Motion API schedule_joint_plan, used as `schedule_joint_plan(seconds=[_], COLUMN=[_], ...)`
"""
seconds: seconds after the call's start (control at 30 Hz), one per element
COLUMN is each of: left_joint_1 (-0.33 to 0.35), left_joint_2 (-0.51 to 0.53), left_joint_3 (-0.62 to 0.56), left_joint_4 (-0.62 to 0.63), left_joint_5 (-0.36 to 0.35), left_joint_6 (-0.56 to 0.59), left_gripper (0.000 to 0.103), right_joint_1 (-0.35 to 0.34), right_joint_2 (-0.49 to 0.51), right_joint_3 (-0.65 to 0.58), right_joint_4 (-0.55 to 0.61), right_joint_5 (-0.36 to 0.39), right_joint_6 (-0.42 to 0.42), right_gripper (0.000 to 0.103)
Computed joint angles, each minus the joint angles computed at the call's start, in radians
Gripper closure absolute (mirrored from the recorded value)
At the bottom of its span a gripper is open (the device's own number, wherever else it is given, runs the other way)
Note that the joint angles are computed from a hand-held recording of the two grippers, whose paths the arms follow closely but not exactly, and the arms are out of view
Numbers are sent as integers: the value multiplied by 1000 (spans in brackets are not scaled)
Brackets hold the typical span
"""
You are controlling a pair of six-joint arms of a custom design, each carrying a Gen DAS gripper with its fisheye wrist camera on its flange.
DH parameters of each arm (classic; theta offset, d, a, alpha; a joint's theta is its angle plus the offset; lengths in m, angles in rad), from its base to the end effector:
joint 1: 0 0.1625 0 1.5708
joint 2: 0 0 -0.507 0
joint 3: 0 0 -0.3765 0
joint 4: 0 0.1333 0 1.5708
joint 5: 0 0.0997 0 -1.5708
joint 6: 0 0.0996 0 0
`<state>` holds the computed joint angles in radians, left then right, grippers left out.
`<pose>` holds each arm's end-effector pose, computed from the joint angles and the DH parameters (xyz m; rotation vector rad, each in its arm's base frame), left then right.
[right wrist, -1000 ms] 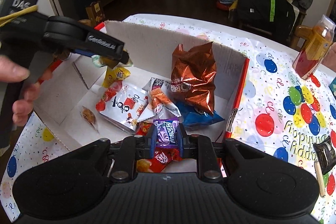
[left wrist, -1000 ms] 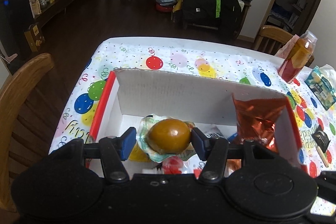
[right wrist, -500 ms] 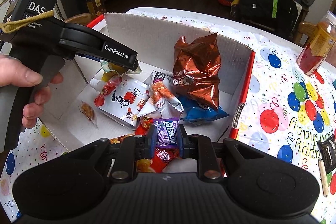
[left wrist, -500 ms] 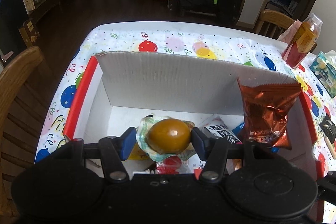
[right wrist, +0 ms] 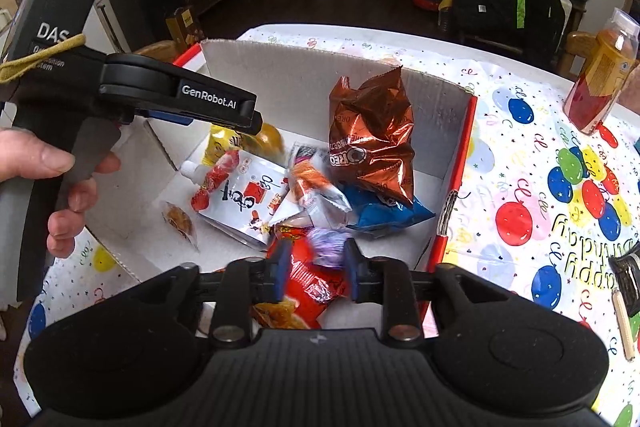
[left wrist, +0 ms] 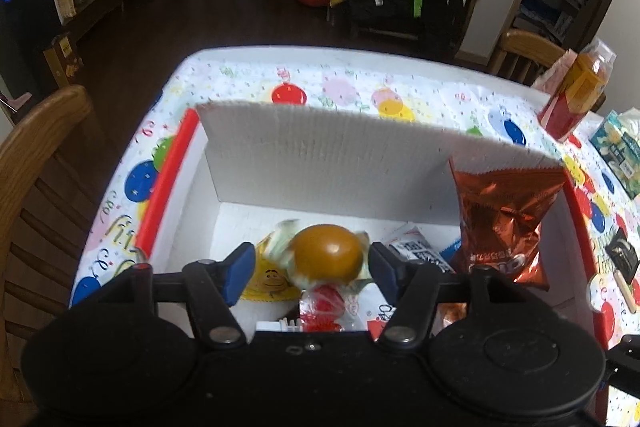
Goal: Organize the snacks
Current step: 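Open the left tool dropping the brown candy while the right tool releases the purple wrapper, then move both tools back toward the black packet and wooden stick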
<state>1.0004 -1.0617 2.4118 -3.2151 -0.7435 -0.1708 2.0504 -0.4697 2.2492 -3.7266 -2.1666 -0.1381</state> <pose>-0.0661 -0.4857 0.2022 0.3204 2.3617 -0.7066 0.2981 -0.4053 -0.0164 0.6335 -2.4765 0.6120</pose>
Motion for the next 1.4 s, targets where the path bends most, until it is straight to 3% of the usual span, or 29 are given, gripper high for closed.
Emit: schedule_joint_plan(seconds=[0.2, 0.27, 0.33, 0.6, 0.67, 0.83, 1.0, 1.4], left_joint_1=[-25, -36, -45, -104, -124, -185, -248, -430], left_joint_2=[-25, -35, -48, -104, -118, -143, -168, -95], left_joint_3=[24, 36, 45, 98, 115, 156, 187, 249], left_joint_4=[-14, -16, -13, -8, -13, -19, -2, 9], left_joint_5=[3, 5, 5, 22, 25, 48, 55, 87], left_joint_6=[-4, -11, -18, -52, -56, -76, -131, -248], left_gripper=[29, 28, 27, 23, 21, 19, 16, 7], right_joint_1=[15, 22, 32, 53, 58, 58, 50, -38], right_joint_2=[-19, -23, -23, -62, -69, -98, -120, -169], right_joint_3=[24, 39, 53, 103, 120, 173, 239, 408], right_joint_4=[-32, -63, -107, -148, -173, -237, -337, -567], right_joint_5=[23, 32, 36, 62, 64, 78, 87, 95], right_joint_6=[-7, -13, -27, -20, -20, -13, -24, -57], right_gripper=[71, 51, 44, 43, 36, 34, 25, 14])
